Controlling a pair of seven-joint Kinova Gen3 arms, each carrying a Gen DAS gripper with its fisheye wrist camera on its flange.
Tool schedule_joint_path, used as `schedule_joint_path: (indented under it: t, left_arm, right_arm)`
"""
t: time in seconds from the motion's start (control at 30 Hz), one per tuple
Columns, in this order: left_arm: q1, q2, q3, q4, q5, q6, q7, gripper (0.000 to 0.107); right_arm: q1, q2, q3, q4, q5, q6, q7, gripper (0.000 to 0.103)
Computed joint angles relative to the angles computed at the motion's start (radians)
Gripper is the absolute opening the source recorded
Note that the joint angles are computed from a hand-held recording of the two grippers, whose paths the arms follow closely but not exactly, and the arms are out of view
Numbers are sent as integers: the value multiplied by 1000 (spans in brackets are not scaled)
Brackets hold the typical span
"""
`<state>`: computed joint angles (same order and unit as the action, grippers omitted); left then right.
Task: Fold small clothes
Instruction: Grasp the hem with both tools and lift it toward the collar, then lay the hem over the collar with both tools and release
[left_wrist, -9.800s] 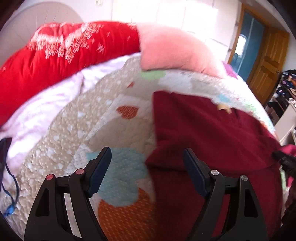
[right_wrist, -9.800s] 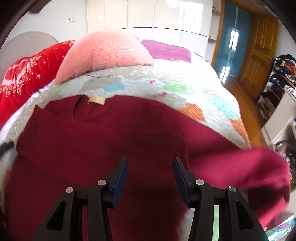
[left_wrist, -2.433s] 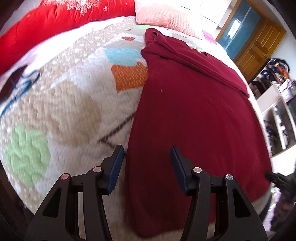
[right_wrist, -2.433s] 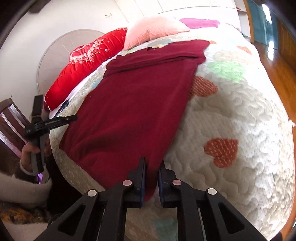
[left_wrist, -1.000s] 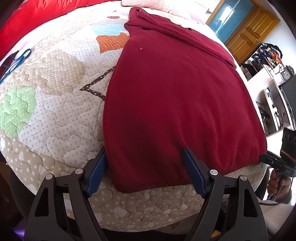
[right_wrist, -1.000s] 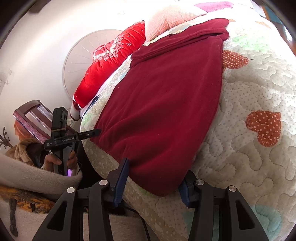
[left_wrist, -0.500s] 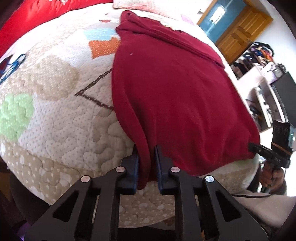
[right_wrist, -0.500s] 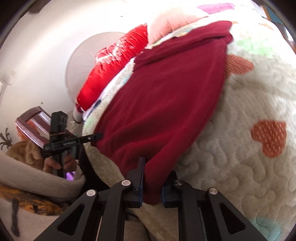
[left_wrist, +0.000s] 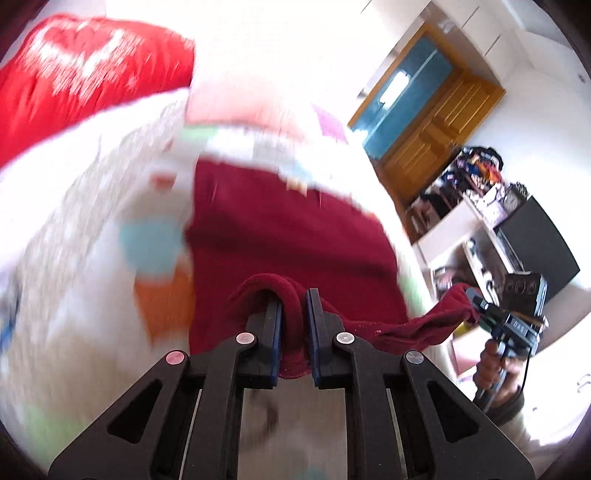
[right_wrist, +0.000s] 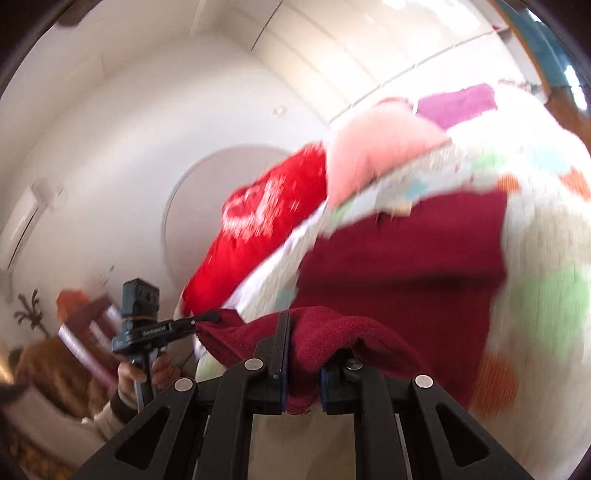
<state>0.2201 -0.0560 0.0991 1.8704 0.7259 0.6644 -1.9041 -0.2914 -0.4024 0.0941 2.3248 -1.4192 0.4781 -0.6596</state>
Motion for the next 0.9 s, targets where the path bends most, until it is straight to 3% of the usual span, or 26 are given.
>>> schedule_joint_path:
  t: [0.13, 0.27, 0.4, 0.43, 0.47, 0.5, 0.57, 0.63, 0.7, 0.77, 0.83, 0.9]
  left_arm:
    - [-14, 183, 80, -185, -121, -81, 110, 10]
    - [95, 356, -18, -369, -268, -74, 272, 10]
    - [34, 489, 40, -486, -353, -40, 413, 10]
    - [19, 512, 52, -505, -352, -37, 427, 10]
    - [5, 535, 66, -530, -351, -25, 432, 10]
    - [-6, 553, 70, -553, -339, 0, 427, 10]
    - [-49, 574, 113, -586, -342, 50, 441, 14]
    - [-72, 549, 135, -562, -338, 36, 417, 32]
    - [-33, 494, 85, -510, -376, -36, 432, 67]
    - [-27, 446, 74, -452, -360, -111, 422, 71]
    - [-58, 436, 117, -438, -337, -129, 388, 71]
    - [-27, 448, 106, -463, -379, -104, 405, 71]
  right_arm:
    - [152, 161, -82, -152, 94, -12, -96, 10]
    - [322, 321, -235, -286, 243, -89, -258, 10]
    - [339, 462, -262, -369, 382, -187, -421, 11]
    - [316, 494, -236, -400, 422, -181, -462, 12]
    - [295, 508, -195, -418, 463, -159, -502, 19]
    - [261, 525, -152, -444, 504, -139, -543, 43]
    - [184, 523, -70, -461, 585, -139, -624, 65]
    - [92, 476, 13, -434, 666, -193, -706, 65]
    - [-1, 435, 99, -403, 748, -240, -787, 64]
    - [-94, 398, 185, -391, 829, -225, -838, 64]
    - [-186, 401, 259, -404, 910, -181, -836, 51]
    - [-279, 436, 324, -435, 992, -146, -851, 38]
